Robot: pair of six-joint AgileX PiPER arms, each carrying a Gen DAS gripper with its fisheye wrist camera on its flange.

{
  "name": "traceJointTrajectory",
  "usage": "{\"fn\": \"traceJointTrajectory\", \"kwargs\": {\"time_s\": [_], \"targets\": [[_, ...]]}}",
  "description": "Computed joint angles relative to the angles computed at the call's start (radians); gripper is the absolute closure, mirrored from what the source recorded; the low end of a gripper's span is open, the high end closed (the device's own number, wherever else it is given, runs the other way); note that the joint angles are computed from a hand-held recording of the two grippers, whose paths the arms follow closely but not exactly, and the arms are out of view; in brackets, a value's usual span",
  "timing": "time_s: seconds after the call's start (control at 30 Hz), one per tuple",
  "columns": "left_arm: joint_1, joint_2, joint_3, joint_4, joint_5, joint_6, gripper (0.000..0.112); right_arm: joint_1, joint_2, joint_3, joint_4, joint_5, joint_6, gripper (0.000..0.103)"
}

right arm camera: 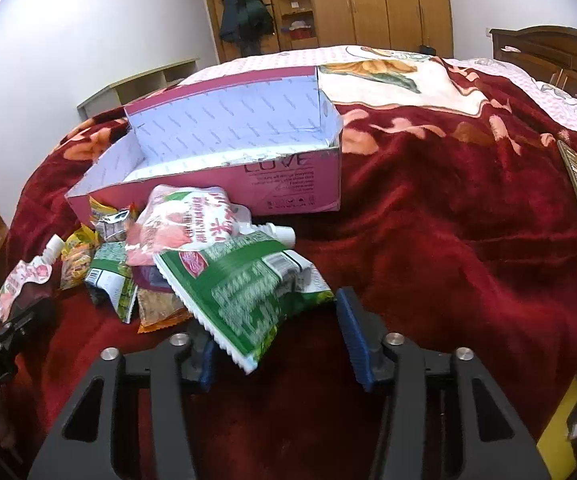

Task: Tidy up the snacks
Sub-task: 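Close the right tool on the green snack packet and lift it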

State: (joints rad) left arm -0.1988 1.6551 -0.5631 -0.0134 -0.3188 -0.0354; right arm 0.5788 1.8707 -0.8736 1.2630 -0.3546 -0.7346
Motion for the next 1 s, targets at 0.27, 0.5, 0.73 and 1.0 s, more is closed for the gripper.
{"fn": "traceJointTrajectory", "kwargs": {"time_s": [0.27,0.5,0.73,1.0], "targets": [[0.029,-0.025,0.007,0.084,-0.004,-0.083,0.039,0.041,-0.008,-0.003,0.073,-0.045,-0.094,0.063],[0.064,-0.005,-0.004,0.259,0.012,-0.262,0.039,0.121,0.019,-0.057,0.201,-0.179,-0.284,0.022],[0.061,0.000,-0.002,0.264,0.009,-0.263,0.039,0.078,0.044,-0.092,0.239,-0.090,-0.348,0.035],[0.052,-0.002,-0.001,0.236,0.003,-0.235,0.039,0.011,-0.001,-0.015,-0.032,-0.001,-0.051,0.066]]}}
